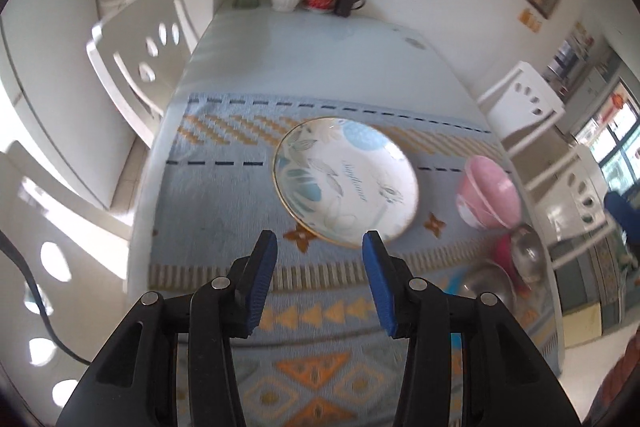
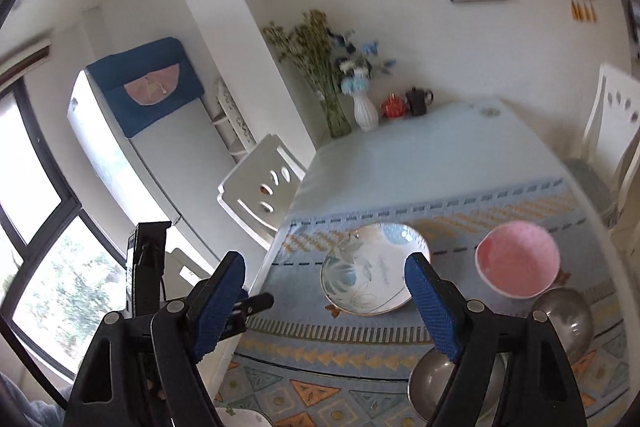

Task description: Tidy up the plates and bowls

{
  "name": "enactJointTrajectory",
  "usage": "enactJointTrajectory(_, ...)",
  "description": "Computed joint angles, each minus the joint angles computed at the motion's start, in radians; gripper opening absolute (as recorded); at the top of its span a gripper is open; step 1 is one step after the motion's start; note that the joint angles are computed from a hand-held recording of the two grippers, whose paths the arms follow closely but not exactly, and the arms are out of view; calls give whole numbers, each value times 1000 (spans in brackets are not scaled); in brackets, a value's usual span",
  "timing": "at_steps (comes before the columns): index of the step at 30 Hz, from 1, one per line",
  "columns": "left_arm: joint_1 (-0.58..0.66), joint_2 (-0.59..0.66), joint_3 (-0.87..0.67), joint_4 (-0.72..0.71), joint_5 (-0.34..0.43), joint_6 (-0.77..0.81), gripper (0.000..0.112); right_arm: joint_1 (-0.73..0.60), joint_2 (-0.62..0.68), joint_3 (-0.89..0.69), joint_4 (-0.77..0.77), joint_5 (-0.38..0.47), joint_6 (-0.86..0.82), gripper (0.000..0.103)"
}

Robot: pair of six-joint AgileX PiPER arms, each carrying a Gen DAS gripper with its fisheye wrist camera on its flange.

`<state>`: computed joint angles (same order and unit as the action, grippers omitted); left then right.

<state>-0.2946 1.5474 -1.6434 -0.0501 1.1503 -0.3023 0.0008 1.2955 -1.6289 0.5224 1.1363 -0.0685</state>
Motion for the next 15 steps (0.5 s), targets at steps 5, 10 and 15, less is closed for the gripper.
enactJointTrajectory(5, 24, 141, -9, -55, -28, -22, 42, -43, 173, 39, 118, -11, 28, 81)
enactJointTrajectory(10, 10, 248, -38, -20, -53, -49, 42, 30, 351, 64, -81, -90, 320, 81)
enactJointTrajectory(15, 28, 339, -96, -2, -101, -70, 42, 41, 470, 79, -60, -152, 403, 81)
